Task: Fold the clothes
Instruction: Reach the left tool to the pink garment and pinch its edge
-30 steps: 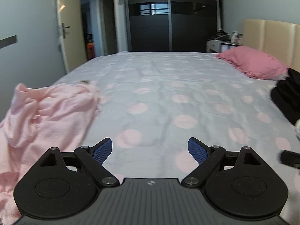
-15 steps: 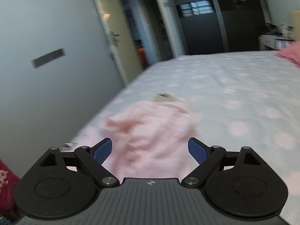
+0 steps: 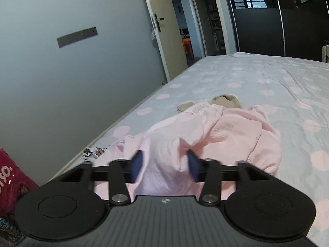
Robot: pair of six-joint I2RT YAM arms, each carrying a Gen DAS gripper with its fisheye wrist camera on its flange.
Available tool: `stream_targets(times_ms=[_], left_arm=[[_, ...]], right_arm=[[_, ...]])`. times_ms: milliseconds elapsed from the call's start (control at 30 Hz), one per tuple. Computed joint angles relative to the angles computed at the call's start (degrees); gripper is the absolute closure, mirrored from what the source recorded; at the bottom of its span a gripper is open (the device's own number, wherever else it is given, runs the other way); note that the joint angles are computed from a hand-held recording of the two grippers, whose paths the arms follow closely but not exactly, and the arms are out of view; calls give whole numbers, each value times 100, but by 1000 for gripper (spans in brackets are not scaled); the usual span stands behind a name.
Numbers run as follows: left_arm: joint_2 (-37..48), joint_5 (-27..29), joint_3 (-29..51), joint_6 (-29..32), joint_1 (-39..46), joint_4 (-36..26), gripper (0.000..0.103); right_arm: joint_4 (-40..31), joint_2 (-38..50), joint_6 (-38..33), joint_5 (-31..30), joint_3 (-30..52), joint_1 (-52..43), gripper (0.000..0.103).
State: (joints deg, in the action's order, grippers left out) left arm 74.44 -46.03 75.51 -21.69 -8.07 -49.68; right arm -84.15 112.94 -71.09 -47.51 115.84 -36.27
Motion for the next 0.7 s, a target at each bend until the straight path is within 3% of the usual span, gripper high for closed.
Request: stream_targets(times_ms=[100, 233, 533, 700], left_arm=[[-9, 158, -26, 229, -6, 107, 98], [-166, 45, -35, 678, -460, 438, 101], [-7, 241, 885, 313, -2254, 249, 102], [347, 595, 1336, 283, -3199, 555, 102]], right_arm=[[-18, -14, 14, 46, -62, 25, 1], [-95, -58, -115, -7, -103, -14, 1], [-17, -246, -231, -189, -322, -151, 1], [-4, -279, -231, -322, -291, -268, 1]])
